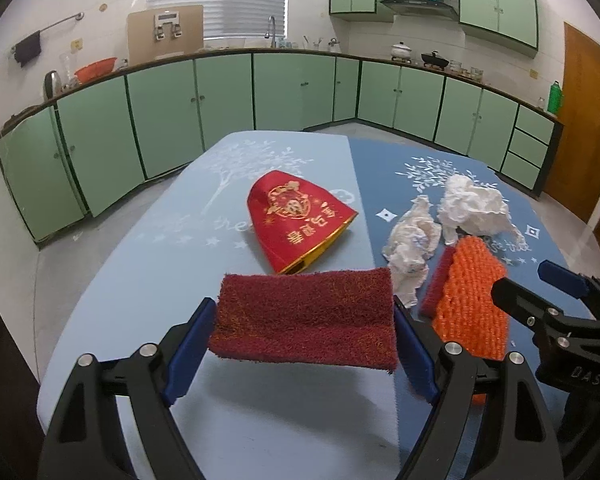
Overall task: Collect trash
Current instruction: 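Grasp the orange mesh net with the right tool while the left tool holds the red pad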
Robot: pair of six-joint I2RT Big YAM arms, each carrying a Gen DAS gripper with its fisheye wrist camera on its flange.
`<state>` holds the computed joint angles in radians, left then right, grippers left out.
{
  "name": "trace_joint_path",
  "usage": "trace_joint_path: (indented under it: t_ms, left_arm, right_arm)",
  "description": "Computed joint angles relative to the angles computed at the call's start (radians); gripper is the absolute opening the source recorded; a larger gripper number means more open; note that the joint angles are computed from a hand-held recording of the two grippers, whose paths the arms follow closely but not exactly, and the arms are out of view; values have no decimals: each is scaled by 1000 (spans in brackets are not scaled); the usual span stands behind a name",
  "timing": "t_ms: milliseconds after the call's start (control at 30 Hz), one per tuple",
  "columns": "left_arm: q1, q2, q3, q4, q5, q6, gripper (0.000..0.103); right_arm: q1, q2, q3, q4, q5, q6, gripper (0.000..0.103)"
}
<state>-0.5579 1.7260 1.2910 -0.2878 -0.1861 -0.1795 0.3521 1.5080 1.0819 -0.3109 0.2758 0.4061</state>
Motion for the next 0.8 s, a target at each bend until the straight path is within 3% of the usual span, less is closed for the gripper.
trace_joint_path:
  t_ms: [167,367,433,533,800]
  left_arm:
    - [9,6,1,2,14,-6,83]
    - [14,7,3,-2,20,-12,83]
    - [14,8,4,-5,18,-12,83]
    - [9,6,5,-10,12,-6,83]
    - [-7,-3,6,-8,9,3,83]
  right_arm:
    - [1,27,25,-38,-10,13,82]
    - [0,45,36,-53,-93,-11,54]
    - [-2,37,28,-38,-126,-26,36]
    - [4,24,16,-24,-151,-42,17]
    - [-8,-58,-34,3,-169,-38,12]
